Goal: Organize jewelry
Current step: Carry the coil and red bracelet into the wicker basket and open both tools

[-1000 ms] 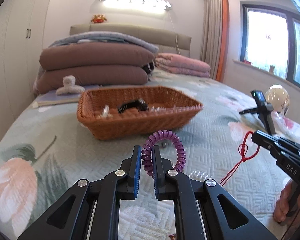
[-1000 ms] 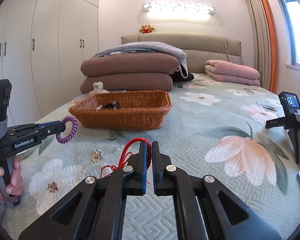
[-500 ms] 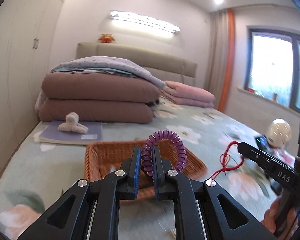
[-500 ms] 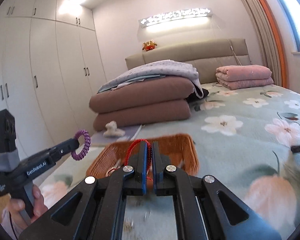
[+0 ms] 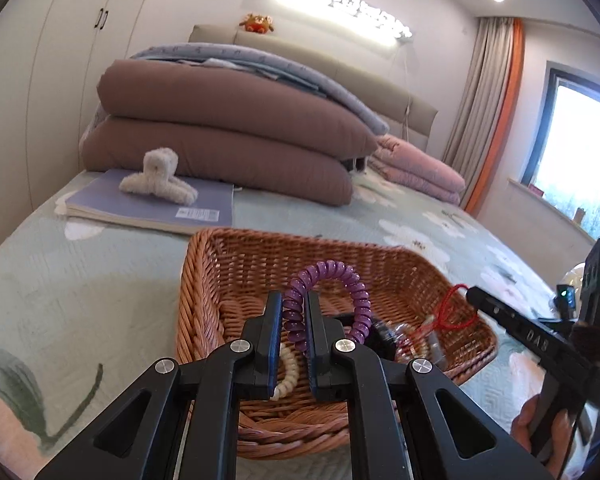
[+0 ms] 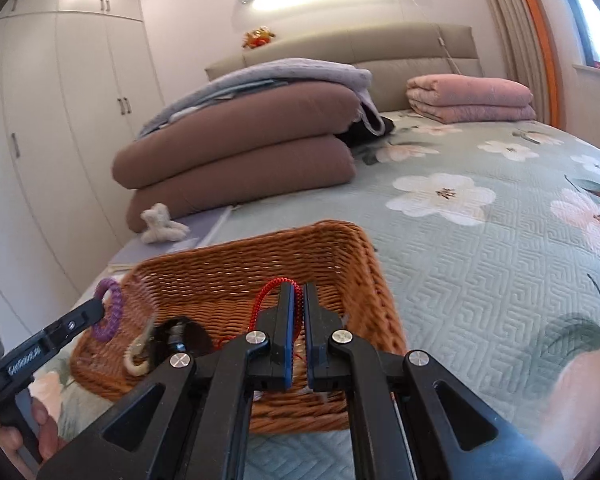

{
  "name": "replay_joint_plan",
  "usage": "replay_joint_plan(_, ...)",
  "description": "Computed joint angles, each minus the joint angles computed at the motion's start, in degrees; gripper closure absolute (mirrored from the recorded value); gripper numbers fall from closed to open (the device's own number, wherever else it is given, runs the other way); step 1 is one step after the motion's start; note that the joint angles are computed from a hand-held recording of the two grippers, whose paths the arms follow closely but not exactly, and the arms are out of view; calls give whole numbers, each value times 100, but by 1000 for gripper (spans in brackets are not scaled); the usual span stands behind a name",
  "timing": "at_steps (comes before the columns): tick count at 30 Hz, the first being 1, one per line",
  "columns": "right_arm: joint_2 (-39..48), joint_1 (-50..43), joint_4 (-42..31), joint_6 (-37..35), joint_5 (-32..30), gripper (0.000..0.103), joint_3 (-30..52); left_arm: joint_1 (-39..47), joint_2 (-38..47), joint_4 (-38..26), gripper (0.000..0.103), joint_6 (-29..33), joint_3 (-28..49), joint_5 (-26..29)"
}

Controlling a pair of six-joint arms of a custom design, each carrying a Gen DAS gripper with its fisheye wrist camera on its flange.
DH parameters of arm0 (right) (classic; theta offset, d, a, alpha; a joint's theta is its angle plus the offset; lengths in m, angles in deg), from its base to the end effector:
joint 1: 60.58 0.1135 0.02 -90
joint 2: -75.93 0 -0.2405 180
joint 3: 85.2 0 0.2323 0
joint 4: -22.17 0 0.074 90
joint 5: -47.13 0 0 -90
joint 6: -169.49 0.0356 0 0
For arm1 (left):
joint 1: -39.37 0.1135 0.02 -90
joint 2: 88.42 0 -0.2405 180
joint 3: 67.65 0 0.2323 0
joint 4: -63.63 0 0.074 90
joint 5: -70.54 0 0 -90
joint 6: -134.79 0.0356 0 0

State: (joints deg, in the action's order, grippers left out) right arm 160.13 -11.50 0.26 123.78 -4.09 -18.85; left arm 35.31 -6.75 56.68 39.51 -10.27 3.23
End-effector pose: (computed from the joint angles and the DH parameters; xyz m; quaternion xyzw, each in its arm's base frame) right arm 0.2101 0.2083 0.2165 0.1051 0.8592 0.0851 0.4934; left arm 0.2866 -0.0341 0.2005 0.0874 0.8553 -0.2100 0.4655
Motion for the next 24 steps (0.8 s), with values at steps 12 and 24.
replay_joint_plan(12,172,-139,47,-141,-332,98,10,-223,320,-151,93,205,123,-533)
replay_joint_plan(24,-33,-222,304,-83,-582,92,-263,-207,303,-226,89,151,148,-511)
